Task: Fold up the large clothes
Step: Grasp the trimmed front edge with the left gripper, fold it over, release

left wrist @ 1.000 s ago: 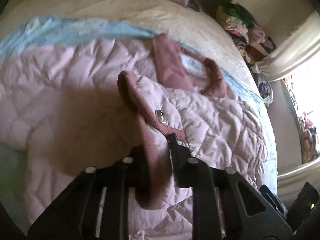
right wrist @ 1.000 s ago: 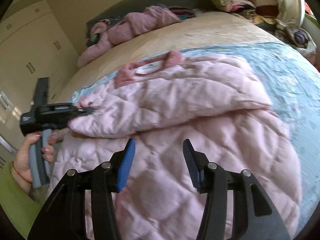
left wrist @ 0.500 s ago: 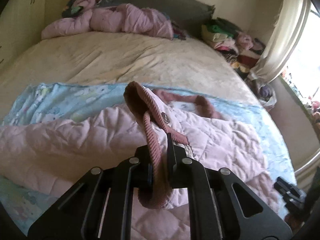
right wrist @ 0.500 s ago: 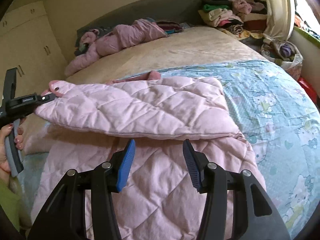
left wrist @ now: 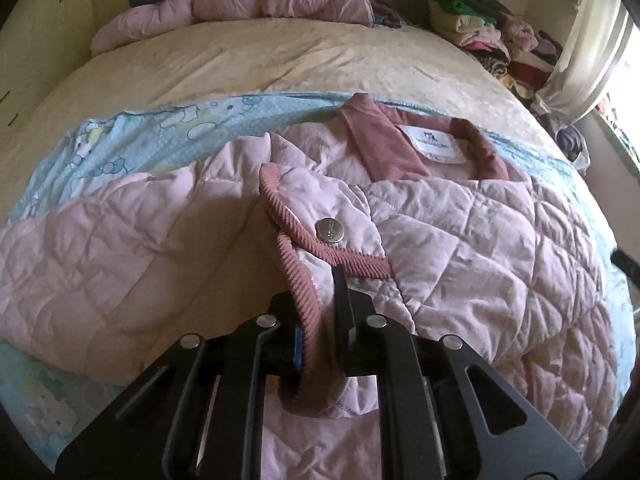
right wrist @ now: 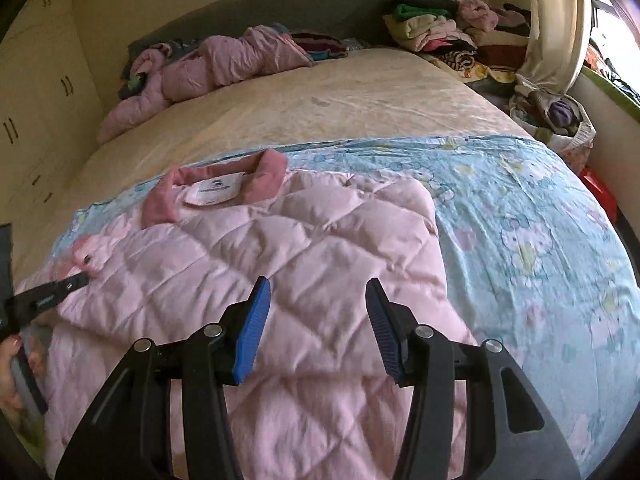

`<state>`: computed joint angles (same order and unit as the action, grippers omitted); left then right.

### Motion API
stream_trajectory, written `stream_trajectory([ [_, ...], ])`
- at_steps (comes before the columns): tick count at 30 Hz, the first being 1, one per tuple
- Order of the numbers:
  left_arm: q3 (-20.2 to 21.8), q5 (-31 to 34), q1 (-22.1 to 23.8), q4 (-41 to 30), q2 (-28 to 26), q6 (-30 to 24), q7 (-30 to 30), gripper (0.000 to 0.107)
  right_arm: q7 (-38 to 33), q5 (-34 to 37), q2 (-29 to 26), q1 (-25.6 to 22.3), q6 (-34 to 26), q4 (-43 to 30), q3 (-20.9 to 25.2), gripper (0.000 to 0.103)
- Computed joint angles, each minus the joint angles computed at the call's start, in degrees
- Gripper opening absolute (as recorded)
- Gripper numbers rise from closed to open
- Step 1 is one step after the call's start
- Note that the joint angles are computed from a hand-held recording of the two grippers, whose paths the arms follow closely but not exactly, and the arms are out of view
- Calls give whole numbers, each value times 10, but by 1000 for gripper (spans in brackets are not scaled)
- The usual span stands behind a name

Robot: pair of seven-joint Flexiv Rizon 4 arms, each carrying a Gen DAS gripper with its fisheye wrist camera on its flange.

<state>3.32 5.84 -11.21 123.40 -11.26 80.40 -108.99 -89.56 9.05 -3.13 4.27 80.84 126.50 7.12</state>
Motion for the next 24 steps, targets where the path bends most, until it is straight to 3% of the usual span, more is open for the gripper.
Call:
stream_trajectory([
  [3, -2, -3, 1, 1, -4, -1, -1, 6, -5, 5, -31, -3, -29, -32, -2, 48],
  [6, -4, -10, 2, 4, -10, 2, 3, 7, 49, -64, -59, 5, -49, -36, -22, 48],
  [9, -10, -26, 7, 11, -14, 11, 13, 9, 43, -53, -86, -10, -87, -54, -10, 49],
  [16, -25, -76, 15, 29, -22, 32, 41, 16, 47, -38, -111, -23, -67, -56, 3, 49],
  [19, 39, 6, -39, 5, -7, -11, -33, 27, 69, -64, -83, -17, -83, -41, -3, 51],
  [21, 45, 49, -45, 4, 13, -13, -58, 33, 12, -18, -51, -30, -76, -31, 25, 52],
  [22, 46, 72, -46, 1, 21, -16, -73, 43, -15, 5, -35, -31, -66, -22, 35, 53],
  [23, 56, 116, -57, -8, 34, -27, -109, 53, -25, 11, -20, -24, -53, -7, 38, 57],
  [24, 56, 142, -60, -13, 44, -35, -133, 56, -22, 7, -10, -15, -42, 6, 35, 63],
])
